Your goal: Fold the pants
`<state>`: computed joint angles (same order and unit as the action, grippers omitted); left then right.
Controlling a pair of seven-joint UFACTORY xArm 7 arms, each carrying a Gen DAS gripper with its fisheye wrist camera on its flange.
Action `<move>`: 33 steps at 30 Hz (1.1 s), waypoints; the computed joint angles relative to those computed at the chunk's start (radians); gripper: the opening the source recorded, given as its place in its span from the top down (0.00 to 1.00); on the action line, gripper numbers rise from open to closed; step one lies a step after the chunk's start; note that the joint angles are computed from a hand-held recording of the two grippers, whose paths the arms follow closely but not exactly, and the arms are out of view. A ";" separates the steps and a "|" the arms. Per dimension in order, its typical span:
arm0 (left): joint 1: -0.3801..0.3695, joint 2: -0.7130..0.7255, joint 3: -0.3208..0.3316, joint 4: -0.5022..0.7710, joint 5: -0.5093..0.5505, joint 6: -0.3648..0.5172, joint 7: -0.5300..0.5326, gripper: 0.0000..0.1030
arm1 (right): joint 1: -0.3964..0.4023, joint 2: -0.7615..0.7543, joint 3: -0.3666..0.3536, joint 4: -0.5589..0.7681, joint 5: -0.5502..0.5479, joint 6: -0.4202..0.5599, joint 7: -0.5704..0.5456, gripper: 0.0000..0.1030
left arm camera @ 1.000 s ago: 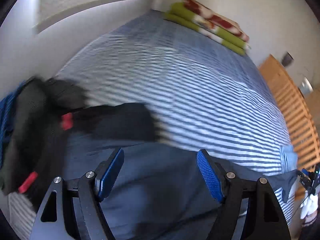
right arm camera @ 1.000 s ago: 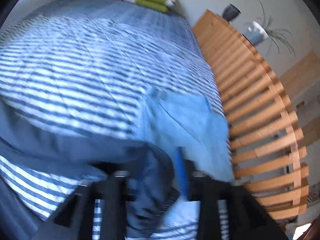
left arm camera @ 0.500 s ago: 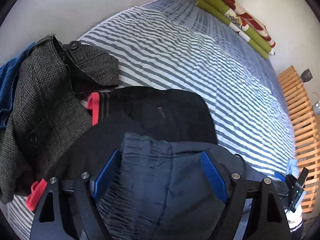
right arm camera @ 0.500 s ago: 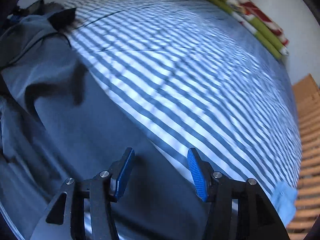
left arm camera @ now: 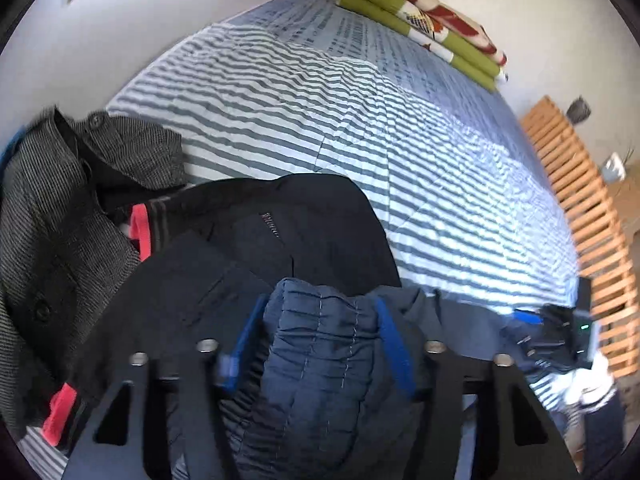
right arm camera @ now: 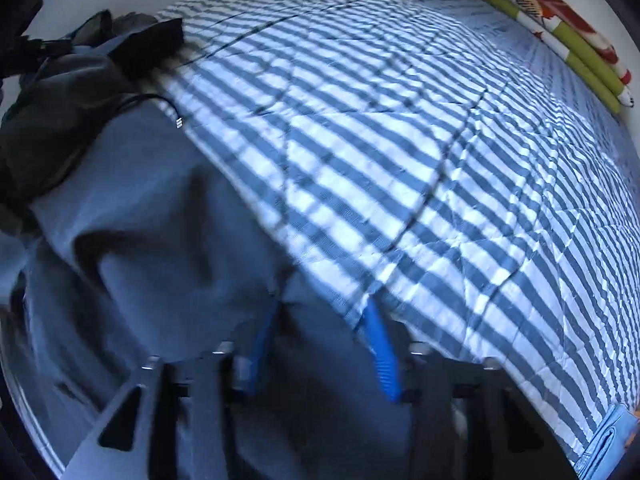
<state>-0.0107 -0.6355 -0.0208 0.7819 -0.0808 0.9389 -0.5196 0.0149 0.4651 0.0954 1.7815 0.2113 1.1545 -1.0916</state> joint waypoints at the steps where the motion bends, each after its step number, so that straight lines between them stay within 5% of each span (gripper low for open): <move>1: 0.005 -0.002 -0.012 0.004 0.016 0.007 -0.006 0.52 | 0.003 -0.020 -0.003 -0.028 -0.009 -0.020 -0.001 0.91; 3: 0.016 -0.020 -0.027 0.002 0.040 0.005 -0.026 0.57 | 0.016 -0.069 -0.012 -0.107 -0.025 -0.097 0.024 1.00; 9: 0.051 -0.121 -0.049 0.027 0.099 0.039 -0.095 0.65 | 0.014 -0.235 -0.014 -0.296 0.018 -0.336 0.081 1.00; 14: 0.042 -0.265 -0.070 0.072 0.116 0.084 -0.112 0.66 | -0.040 -0.356 -0.029 -0.271 0.199 -0.228 0.043 1.00; 20: 0.004 -0.554 -0.099 0.019 0.095 0.203 -0.117 0.66 | -0.093 -0.576 -0.146 -0.354 0.377 0.050 -0.128 1.00; 27: -0.014 -0.932 -0.122 -0.135 0.040 0.530 -0.167 0.64 | -0.080 -0.843 -0.230 -0.672 0.230 0.259 -0.279 1.00; 29: -0.006 -1.018 -0.108 -0.177 0.019 0.635 -0.197 0.51 | -0.066 -0.936 -0.221 -0.808 0.157 0.236 -0.323 1.00; 33: 0.035 -1.118 -0.045 -0.214 -0.012 0.840 -0.266 0.46 | -0.039 -1.035 -0.174 -0.996 0.006 0.200 -0.303 0.93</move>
